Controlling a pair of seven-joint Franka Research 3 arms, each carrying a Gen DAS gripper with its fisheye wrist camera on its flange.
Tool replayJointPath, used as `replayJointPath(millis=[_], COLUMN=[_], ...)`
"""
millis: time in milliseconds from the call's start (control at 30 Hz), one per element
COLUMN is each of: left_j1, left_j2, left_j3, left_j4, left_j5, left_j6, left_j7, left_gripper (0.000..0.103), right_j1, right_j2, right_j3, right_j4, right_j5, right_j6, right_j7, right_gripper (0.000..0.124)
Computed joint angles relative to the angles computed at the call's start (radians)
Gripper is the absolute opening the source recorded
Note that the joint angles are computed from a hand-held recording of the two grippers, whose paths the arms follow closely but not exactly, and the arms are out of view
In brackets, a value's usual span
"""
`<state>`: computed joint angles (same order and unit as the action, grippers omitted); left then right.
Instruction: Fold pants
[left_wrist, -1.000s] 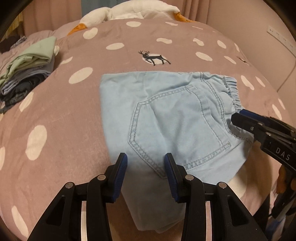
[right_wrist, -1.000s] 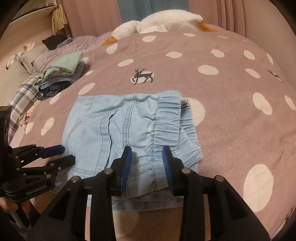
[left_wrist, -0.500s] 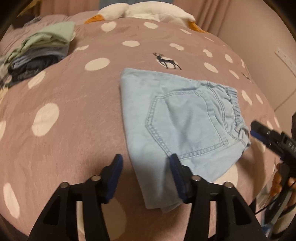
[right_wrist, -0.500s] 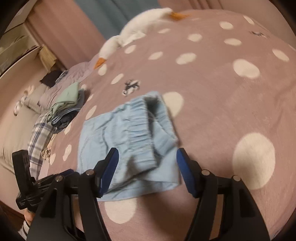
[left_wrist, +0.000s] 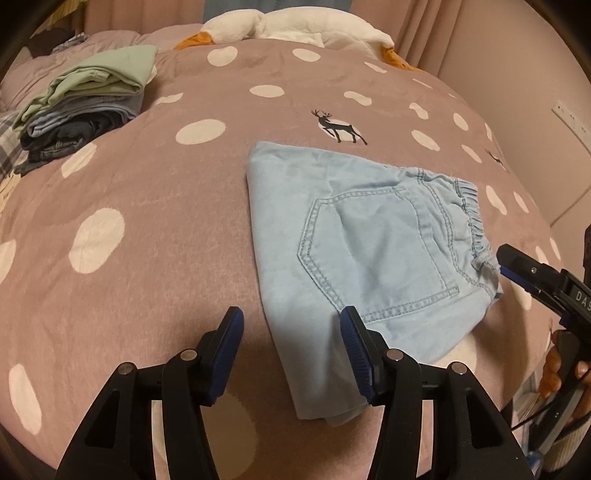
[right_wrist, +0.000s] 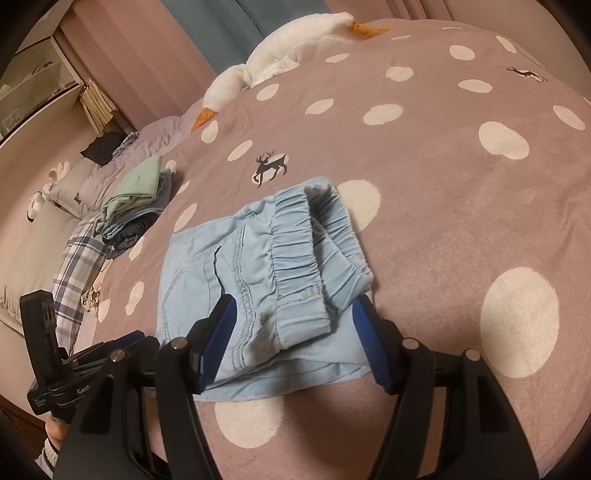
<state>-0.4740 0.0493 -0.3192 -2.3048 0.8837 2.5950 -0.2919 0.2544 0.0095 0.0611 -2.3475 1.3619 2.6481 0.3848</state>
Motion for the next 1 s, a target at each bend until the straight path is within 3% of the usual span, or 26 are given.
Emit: replayJointPath(millis=[367,433,500,533,633,800,900,1000], left_j1=[0.008,0.01,0.011,0.011,0.022,0.06,0.072,0.078], left_j2=[0.005,0.007,0.008,0.008,0.007,0.0,0.0,0.007], left_j3=[0.006,0.008,0.01,0.011,0.02,0.053,0.061,0.058], left_j4=[-0.004,-0.005,-0.006,-0.007,-0.022,-0.079,-0.084,-0.076], left_j5=[-0.015,-0.019,-0.018,-0.01,-0.005,0.091,0.162,0.169], left_j6=[0.003,0.008,0.006,0.009,0.058,0.248,0.287,0.287], left_j7=[0.004,0.005,-0.004,-0.015,-0.032,-0.191,-0.276,-0.277], left_gripper=[0.054,0.058,0.073,0.073,0.073,0.073,0.073,0.073], right_j1=[-0.008,-0.01,-0.011,-0.012,-0.017,-0.033,-0.051,-0.06], right_j2=[0.024,0.031,0.038,0.04,0.05,0.08,0.107,0.118], right_j3=[0.001,0.002,0.004,0.005,0.005,0.003,0.001,0.007], right_j4=[0.023,0.029,0.035,0.036,0.044,0.068,0.091,0.1], right_j5=[-0.046,-0.06,-0.078,-0.078,-0.097,-0.153,-0.177,-0.189], right_j6=[0.007,0.007,0.015,0.02,0.011,-0.036,-0.093,-0.114], right_j7=[0.046,0.059,0.08,0.086,0.107,0.158,0.189,0.183], right_gripper=[0.068,0.07,0.078,0.083,0.083,0.084,0.085,0.086])
